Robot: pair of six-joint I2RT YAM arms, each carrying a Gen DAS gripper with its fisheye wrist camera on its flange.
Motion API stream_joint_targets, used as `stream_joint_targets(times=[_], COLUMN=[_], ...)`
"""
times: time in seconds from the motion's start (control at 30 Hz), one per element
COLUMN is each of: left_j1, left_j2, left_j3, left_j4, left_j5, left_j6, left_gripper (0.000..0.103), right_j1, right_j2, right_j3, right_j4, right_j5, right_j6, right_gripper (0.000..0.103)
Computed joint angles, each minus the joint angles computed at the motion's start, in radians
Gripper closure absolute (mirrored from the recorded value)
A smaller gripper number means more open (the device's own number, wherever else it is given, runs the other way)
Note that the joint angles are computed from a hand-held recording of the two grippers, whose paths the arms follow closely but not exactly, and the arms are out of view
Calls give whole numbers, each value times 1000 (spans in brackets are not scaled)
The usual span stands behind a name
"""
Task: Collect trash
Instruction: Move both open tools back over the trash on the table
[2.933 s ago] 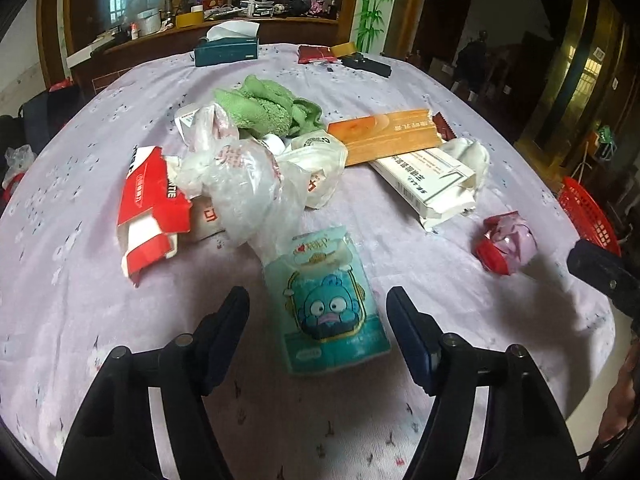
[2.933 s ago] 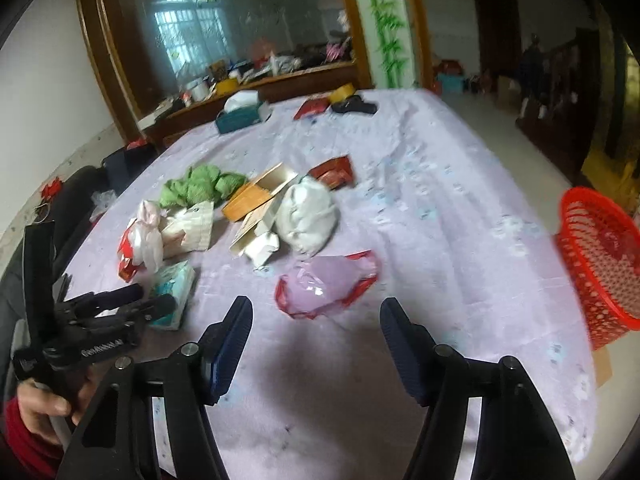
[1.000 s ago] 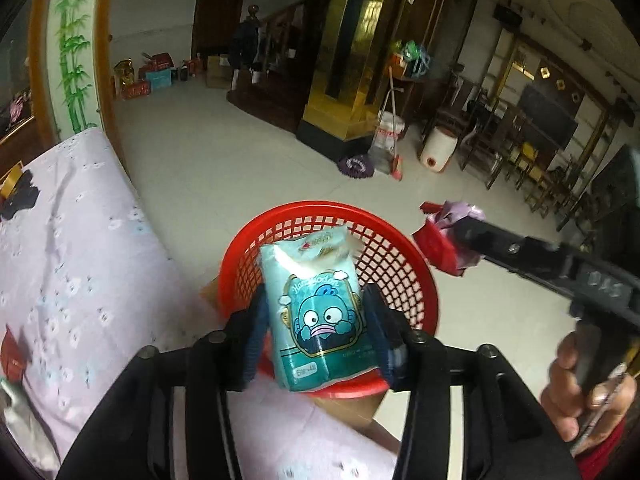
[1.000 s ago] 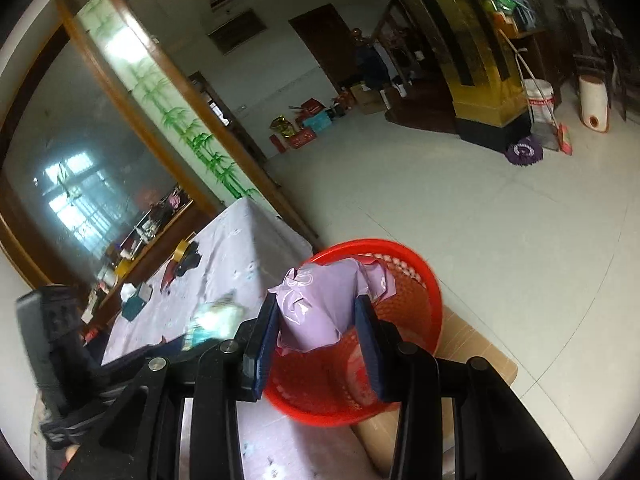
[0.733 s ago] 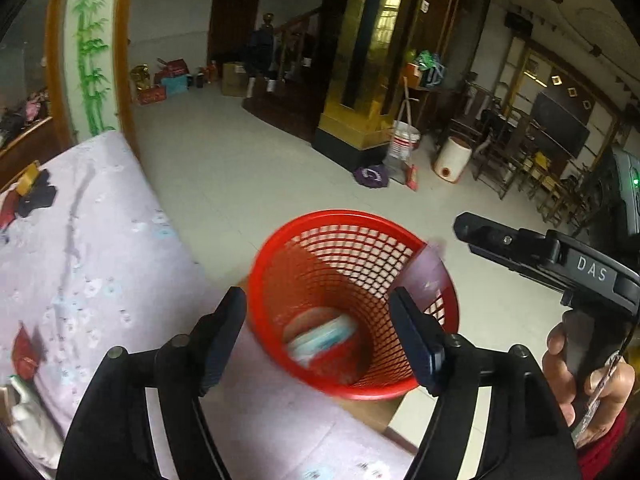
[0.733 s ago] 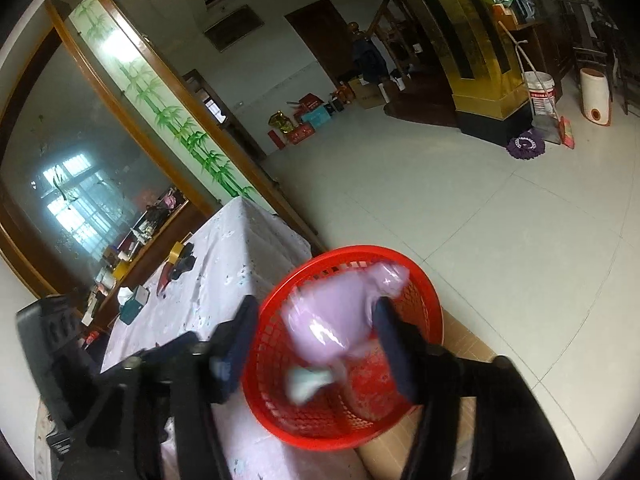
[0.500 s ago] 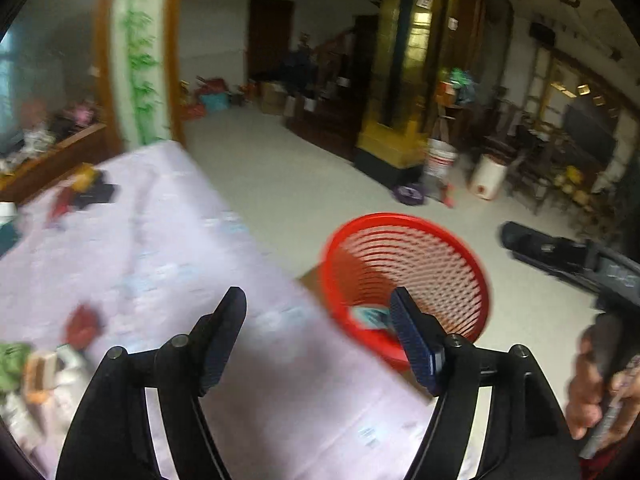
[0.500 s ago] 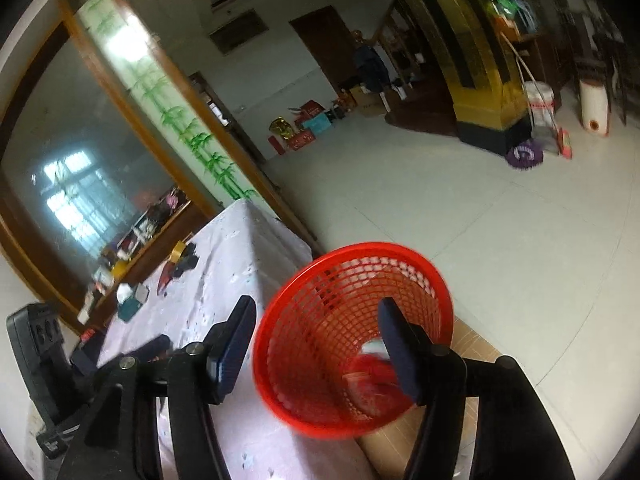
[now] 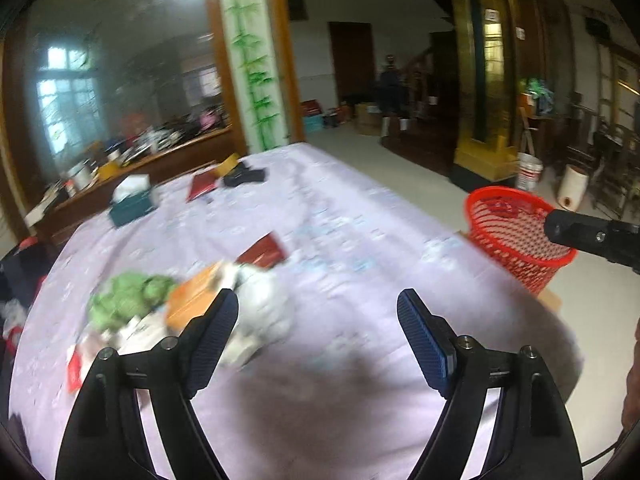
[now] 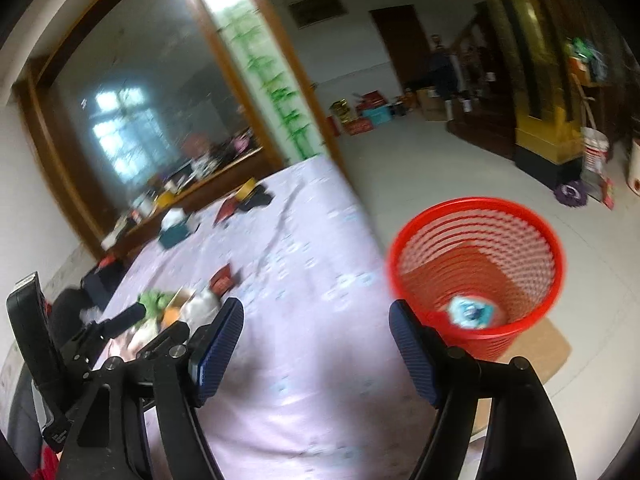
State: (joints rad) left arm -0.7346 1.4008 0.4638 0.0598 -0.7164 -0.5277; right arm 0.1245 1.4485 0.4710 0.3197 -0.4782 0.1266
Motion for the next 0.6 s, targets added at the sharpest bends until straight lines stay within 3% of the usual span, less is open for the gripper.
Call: stream_joint_targets(times=[0.27,0.6], left_j1=[121,300], left_j2=[-187,-416], left_j3=[-178,-315], left_j4=[-53,-96], left_j5=[-3,68], left_j6=[-65,-6], left_gripper=[23,22], right_j1=[231,418], right_j2=[23,113], right_j3=[3,67], right_j4=[27,33], right_j5=[135,246], right_j6=[27,50], right_gripper=[23,23])
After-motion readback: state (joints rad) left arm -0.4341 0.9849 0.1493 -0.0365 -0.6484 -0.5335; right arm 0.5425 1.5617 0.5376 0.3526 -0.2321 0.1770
